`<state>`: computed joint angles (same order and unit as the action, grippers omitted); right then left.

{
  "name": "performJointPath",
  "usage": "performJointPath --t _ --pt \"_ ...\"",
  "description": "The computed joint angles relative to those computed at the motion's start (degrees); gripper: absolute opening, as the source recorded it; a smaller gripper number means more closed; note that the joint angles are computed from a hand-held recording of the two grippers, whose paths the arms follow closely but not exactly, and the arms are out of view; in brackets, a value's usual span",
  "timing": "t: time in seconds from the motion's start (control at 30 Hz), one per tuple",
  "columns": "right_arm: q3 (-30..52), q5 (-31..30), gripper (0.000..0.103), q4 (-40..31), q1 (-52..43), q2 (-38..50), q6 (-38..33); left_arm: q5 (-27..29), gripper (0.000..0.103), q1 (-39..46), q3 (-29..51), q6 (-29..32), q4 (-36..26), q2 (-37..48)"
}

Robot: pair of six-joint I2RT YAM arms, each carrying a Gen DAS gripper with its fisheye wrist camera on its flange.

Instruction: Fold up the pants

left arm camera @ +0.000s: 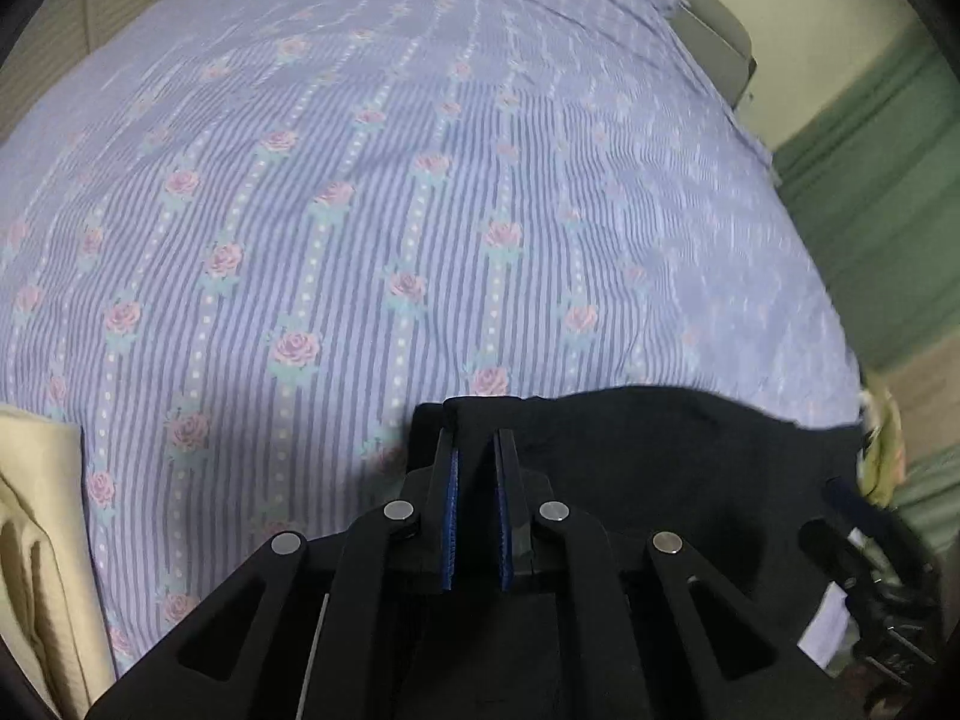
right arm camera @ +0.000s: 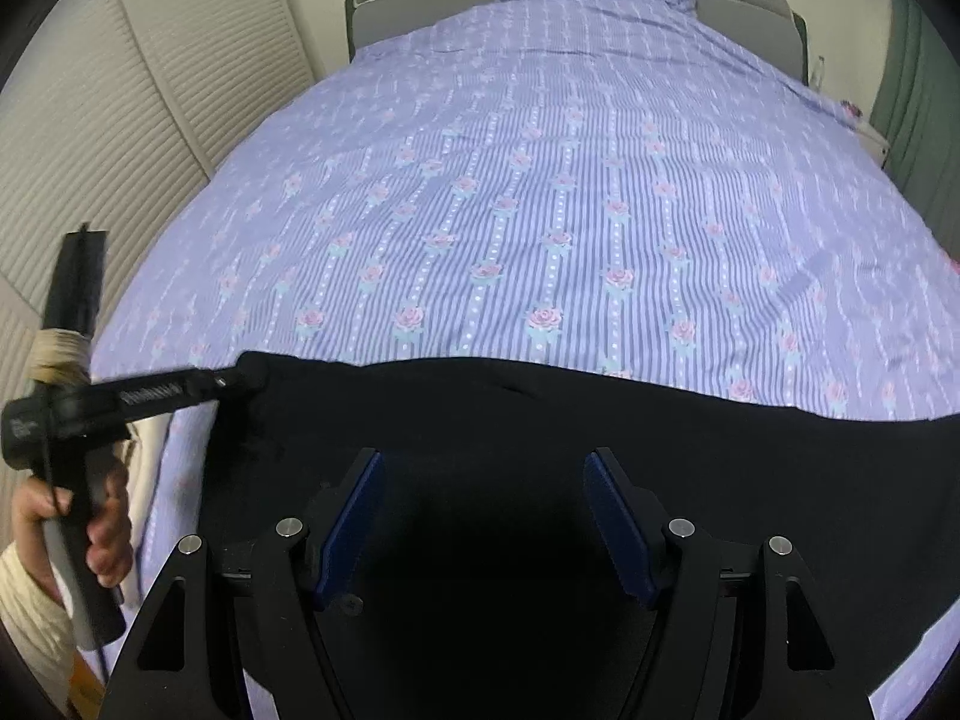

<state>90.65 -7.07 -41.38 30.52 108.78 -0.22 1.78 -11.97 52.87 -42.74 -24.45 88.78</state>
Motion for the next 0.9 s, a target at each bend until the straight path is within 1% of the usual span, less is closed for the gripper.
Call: performJointPath --t 0.1,0.17,0.23,0.3,0.37,0.4,0.43,0.53,0.57,0.63,0.67,0.73,0.8,0.83,0.9 --pt "-0.1 0.5 0.069 -0.7 -0.3 0.4 0.7 0.8 0.012 0.8 1.2 0.3 -0.6 2.3" --pt "-0.4 0.8 0.069 -1.0 -1.0 0.1 0.6 -0.1 0.014 0.6 3.6 1.1 -3.3 4.6" --pt "-0.7 1.7 0.069 -1.3 -1.2 -0.3 0.8 -0.8 0.017 0.6 4.9 2.4 -4.5 6.2" --pt "-1.0 2.8 0.069 -1.2 -1.3 -1.0 0.6 -4.0 0.025 -0.8 7.5 2.4 -7.2 7.7" --pt "-1.1 4.2 0.069 -1.2 -1.2 -1.6 0.4 -9.4 0.032 -2.6 10.4 2.7 -11.5 8.3" --pt "-1.2 4.7 0.069 -1.2 -1.2 -1.9 0.3 -12.3 0.040 -3.5 11.1 2.6 -13.8 7.3" --pt "-1.4 4.9 0.069 -1.2 -1.4 -2.8 0.2 -14.5 0.042 -4.8 11.9 2.4 -16.0 5.9" --pt "-3.5 2.5 0.069 -1.6 -3.1 -6.8 -0.6 -16.6 0.053 -10.0 13.2 1.9 -20.2 0.6" --pt "-4.0 1.8 0.069 -1.8 -3.6 -7.9 -0.9 -17.3 0.058 -12.2 14.5 1.6 -22.3 -0.2" --pt "-5.9 -0.4 0.069 -3.0 -5.7 -12.1 -1.9 -20.5 0.061 -17.8 17.4 0.2 -27.4 -2.6" --pt "-6.9 -1.4 0.069 -3.7 -7.1 -14.7 -2.7 -22.4 0.063 -21.2 19.8 -1.5 -30.3 -2.6" --pt "-7.9 -2.5 0.069 -5.6 -9.4 -18.7 -4.2 -25.2 0.063 -27.1 24.6 -5.4 -34.7 -2.1" --pt "-8.1 -3.9 0.069 -8.3 -12.0 -22.2 -5.8 -28.0 0.065 -33.4 30.0 -9.2 -39.0 -1.0" --pt "-8.1 -4.3 0.069 -10.3 -14.0 -24.4 -7.0 -28.9 0.067 -34.7 33.3 -10.0 -41.2 0.3" --pt "-7.7 -5.8 0.069 -14.3 -18.3 -28.1 -9.8 -30.4 0.067 -39.1 39.2 -13.5 -44.8 3.1"
